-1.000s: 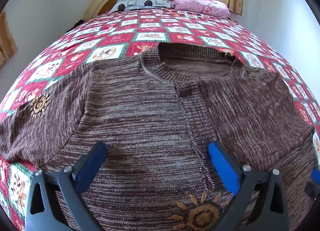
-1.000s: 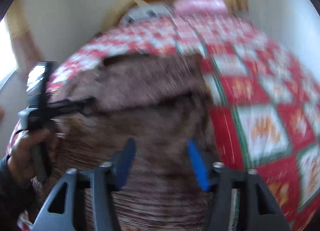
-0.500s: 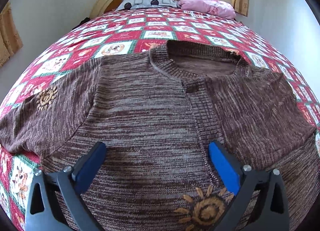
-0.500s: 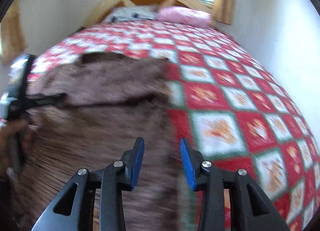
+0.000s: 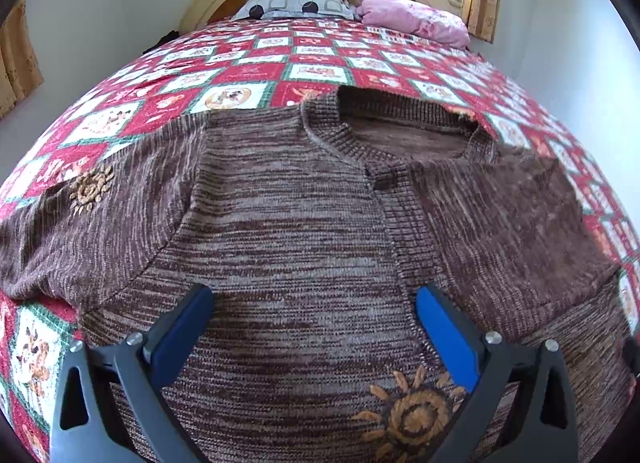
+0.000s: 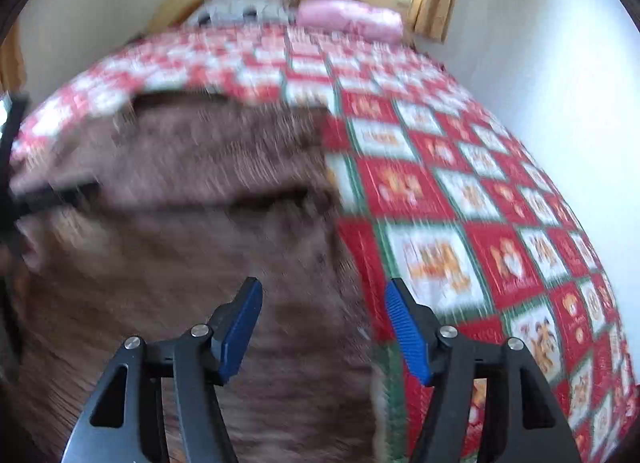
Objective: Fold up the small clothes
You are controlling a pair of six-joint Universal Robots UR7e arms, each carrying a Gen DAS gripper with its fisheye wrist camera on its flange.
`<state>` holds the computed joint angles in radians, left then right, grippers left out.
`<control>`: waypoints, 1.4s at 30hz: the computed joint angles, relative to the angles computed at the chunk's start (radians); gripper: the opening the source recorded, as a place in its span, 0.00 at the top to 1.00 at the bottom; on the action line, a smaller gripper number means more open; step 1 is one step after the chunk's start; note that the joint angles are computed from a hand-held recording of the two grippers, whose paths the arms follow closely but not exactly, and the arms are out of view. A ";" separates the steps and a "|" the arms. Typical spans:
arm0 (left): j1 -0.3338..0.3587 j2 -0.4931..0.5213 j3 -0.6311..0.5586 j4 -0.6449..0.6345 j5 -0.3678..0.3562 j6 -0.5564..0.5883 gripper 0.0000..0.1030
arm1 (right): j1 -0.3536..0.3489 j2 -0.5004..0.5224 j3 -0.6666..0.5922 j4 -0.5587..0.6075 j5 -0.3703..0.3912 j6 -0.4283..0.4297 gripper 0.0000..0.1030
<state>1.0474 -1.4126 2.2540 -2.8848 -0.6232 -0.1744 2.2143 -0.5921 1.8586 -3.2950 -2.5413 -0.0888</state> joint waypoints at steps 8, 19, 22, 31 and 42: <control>0.015 -0.176 0.081 -0.025 -0.025 -0.102 0.00 | 0.030 0.198 -0.259 0.008 0.150 -0.160 0.37; 0.021 -0.426 0.127 0.138 0.104 0.003 0.00 | 0.004 0.308 -0.381 0.200 0.267 -0.118 0.36; 0.080 -0.457 0.111 0.133 0.167 0.065 0.00 | 0.017 0.329 -0.379 0.148 0.247 -0.162 0.36; 0.256 -0.489 0.013 0.113 0.089 0.045 0.10 | 0.026 0.339 -0.366 0.078 0.216 -0.206 0.36; 0.414 -0.394 -0.112 0.067 -0.177 -0.075 0.28 | 0.043 0.374 -0.393 0.024 0.161 -0.273 0.36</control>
